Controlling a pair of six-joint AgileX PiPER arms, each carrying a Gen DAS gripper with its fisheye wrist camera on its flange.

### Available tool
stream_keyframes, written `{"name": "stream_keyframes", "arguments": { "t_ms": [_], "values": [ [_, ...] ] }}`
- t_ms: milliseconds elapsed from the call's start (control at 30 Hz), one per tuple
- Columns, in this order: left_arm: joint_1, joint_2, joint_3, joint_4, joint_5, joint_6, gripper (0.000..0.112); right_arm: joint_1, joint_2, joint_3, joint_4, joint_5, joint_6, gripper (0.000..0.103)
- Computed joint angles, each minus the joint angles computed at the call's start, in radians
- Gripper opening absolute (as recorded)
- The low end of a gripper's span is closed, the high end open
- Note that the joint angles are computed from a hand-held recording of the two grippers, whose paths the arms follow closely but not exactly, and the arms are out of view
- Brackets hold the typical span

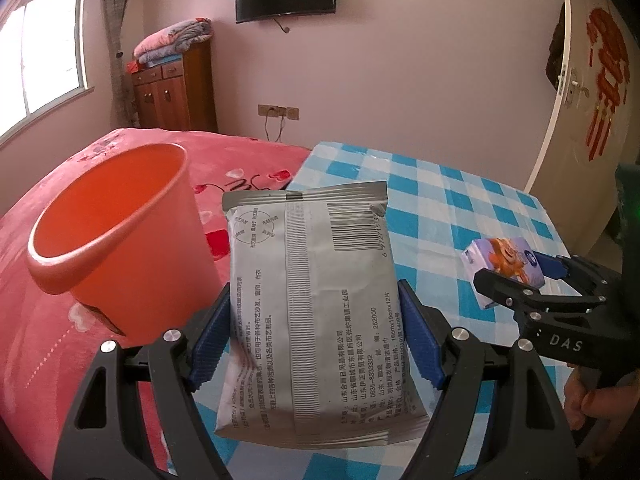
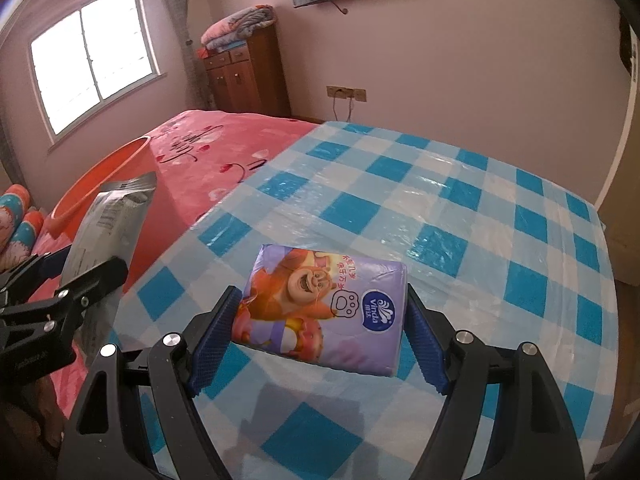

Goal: Collect trash
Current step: 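Lift the grey bag with the left tool while the right tool lifts the purple box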

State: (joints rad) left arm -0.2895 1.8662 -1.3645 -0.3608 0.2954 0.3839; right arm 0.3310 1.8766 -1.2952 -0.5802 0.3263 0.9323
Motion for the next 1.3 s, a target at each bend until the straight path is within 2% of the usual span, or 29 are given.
{"name": "stream_keyframes", "arguments": {
  "t_ms": [433,700,867,1033,1300],
  "values": [
    [0.086,-0.040,-0.008,-0.078,0.007,0.084,0.078,0.057,0.021,-0.106,0.092,0.065,-0.120,0.078],
    [0.140,-0.029,-0.059,-0.057,0.012,0.065,0.078,0.086,0.069,-0.233,0.187,0.119,-0.244,0.078],
    [0.177,-0.018,-0.097,-0.036,0.014,0.041,0.078,0.102,0.123,-0.365,0.281,0.169,-0.365,0.078],
    [0.208,0.004,-0.142,-0.003,0.025,0.001,0.078,0.133,0.191,-0.524,0.312,0.237,-0.452,0.078],
    [0.262,0.053,-0.230,0.036,0.055,-0.048,0.078,0.165,0.359,-0.882,0.403,0.381,-0.614,0.078]
  ]
}}
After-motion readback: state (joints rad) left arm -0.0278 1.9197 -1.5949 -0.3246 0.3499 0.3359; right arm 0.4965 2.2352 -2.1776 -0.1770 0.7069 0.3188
